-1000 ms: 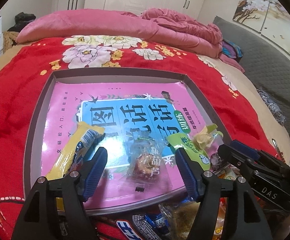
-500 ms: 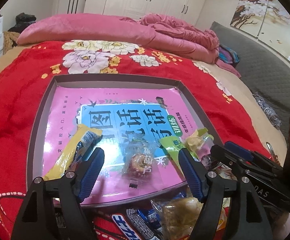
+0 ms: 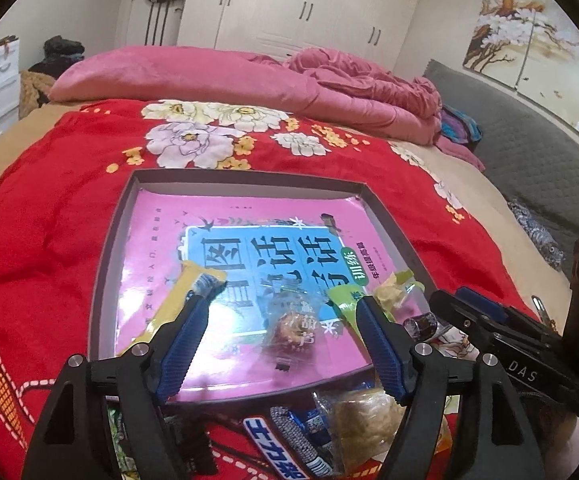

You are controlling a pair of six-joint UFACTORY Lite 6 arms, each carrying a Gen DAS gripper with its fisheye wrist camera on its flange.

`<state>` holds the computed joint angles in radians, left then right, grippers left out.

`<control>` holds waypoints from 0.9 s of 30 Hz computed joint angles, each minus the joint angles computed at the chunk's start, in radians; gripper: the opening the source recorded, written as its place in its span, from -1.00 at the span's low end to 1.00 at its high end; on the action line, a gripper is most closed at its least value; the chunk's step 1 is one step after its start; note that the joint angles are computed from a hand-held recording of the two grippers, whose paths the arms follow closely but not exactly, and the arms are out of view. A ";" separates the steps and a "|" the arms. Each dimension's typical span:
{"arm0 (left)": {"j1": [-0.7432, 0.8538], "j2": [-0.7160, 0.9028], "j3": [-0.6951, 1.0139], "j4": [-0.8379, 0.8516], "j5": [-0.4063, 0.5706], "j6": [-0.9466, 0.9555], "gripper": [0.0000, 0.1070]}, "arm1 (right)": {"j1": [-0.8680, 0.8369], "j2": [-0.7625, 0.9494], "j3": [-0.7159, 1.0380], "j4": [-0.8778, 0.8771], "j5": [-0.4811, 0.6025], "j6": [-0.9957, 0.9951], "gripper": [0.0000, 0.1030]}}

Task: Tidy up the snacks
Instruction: 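Withdraw both grippers from the tray toward the remaining snacks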

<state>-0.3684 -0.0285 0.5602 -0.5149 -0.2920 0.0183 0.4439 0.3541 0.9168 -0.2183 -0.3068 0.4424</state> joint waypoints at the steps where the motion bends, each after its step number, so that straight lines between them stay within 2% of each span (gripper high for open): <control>1: 0.003 -0.008 -0.006 -0.003 0.001 -0.001 0.45 | 0.000 0.000 0.001 -0.005 0.000 0.003 0.15; 17: 0.043 -0.151 -0.106 -0.127 0.003 0.101 0.45 | 0.004 -0.058 -0.055 0.002 -0.043 -0.029 0.21; 27: 0.119 -0.221 -0.164 -0.071 0.031 0.060 0.45 | -0.001 -0.096 -0.095 0.017 -0.057 -0.059 0.29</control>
